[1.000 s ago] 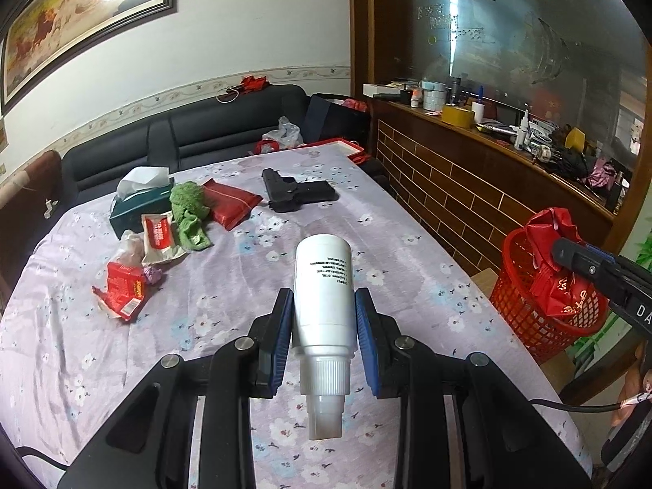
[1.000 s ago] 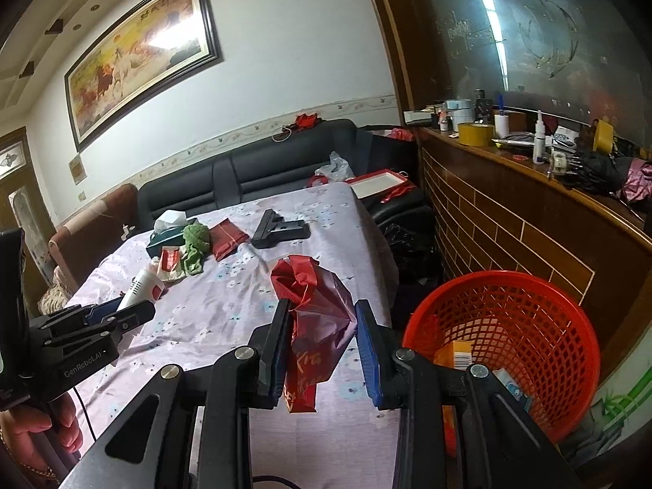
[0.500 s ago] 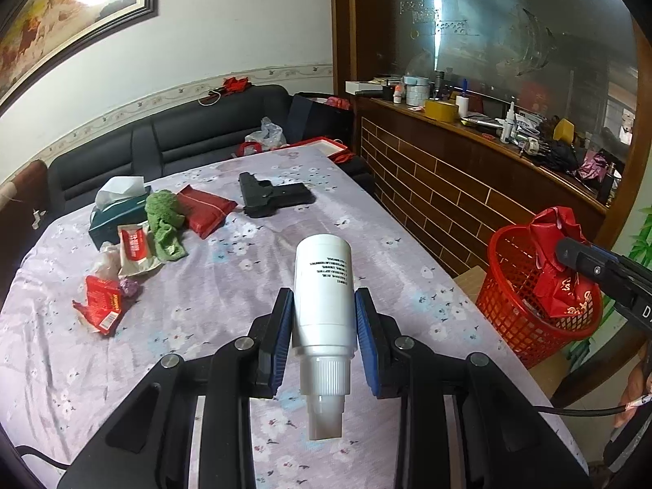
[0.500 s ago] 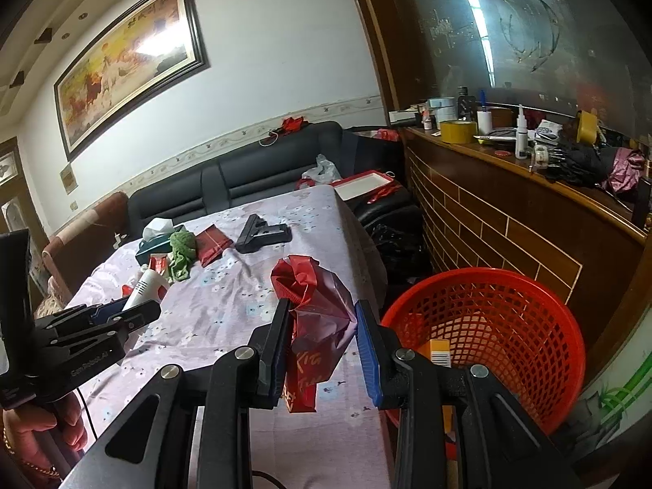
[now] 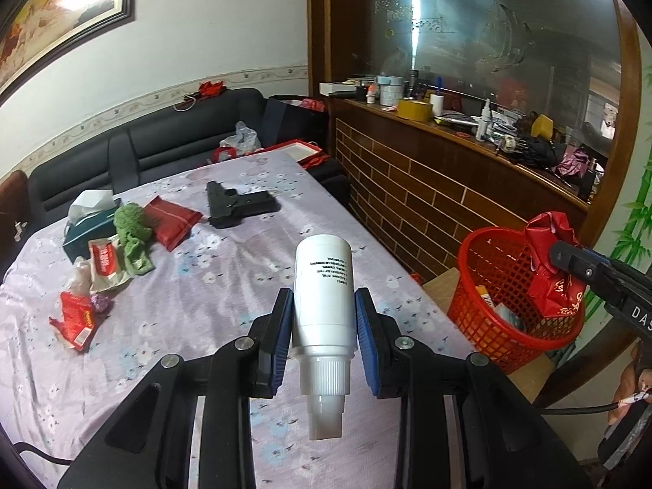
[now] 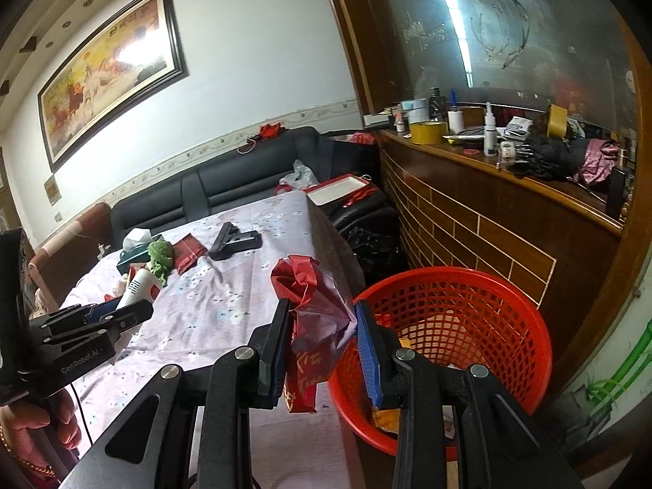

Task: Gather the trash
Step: 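Carry the spray bottle and red wrapper with both tools over the red basket, then lower both tools into the basket and open them to release the items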

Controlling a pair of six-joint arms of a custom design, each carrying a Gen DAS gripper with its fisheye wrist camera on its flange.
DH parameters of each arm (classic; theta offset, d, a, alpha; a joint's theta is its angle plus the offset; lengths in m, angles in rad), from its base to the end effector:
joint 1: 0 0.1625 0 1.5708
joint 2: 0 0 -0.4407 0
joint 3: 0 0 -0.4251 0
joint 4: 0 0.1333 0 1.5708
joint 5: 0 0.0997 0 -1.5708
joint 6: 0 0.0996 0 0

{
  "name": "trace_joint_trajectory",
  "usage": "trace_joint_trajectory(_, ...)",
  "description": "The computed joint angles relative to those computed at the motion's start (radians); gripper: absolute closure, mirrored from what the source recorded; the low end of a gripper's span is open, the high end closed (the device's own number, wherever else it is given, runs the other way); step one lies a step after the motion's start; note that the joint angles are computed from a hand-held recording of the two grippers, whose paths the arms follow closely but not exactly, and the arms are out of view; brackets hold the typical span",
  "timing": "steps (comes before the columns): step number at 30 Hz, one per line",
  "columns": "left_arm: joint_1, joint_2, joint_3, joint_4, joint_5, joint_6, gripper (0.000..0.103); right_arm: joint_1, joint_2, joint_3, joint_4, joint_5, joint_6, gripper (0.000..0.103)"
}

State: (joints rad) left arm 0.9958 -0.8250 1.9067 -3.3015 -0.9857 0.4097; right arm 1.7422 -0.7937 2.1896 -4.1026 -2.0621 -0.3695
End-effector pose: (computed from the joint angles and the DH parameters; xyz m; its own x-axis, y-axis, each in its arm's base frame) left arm -0.1837 -0.6297 0.1051 -0.6356 0.4252 -0.6443 0.7484 0.5442 -0.3791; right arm 0.1711 -0.4825 0.1115 -0.8523 0.1030 0.5129 -0.4071 0.4851 -0.7739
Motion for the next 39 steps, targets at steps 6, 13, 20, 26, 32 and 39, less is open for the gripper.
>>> trace_joint_trajectory(6, -0.009, 0.027, -0.027, 0.014, -0.017, 0.016, 0.074, -0.015, -0.017, 0.009, -0.016, -0.013, -0.005, 0.07)
trace_joint_trajectory(13, -0.02, 0.054, -0.054, 0.038, -0.038, 0.026, 0.074, -0.037, -0.041, 0.034, -0.044, -0.026, -0.008, 0.07)
trace_joint_trajectory(20, -0.03, 0.071, -0.071, 0.06, -0.059, 0.028, 0.074, -0.052, -0.057, 0.053, -0.065, -0.036, -0.006, 0.07)
trace_joint_trajectory(26, -0.043, 0.086, -0.081, 0.074, -0.069, 0.023, 0.074, -0.06, -0.068, 0.068, -0.084, -0.044, -0.007, 0.07)
trace_joint_trajectory(32, -0.056, 0.094, -0.081, 0.076, -0.075, 0.027, 0.074, -0.071, -0.079, 0.085, -0.112, -0.045, -0.003, 0.07)
trace_joint_trajectory(39, -0.069, 0.111, -0.102, 0.125, -0.106, 0.027, 0.074, -0.088, -0.094, 0.104, -0.133, -0.045, 0.002, 0.07)
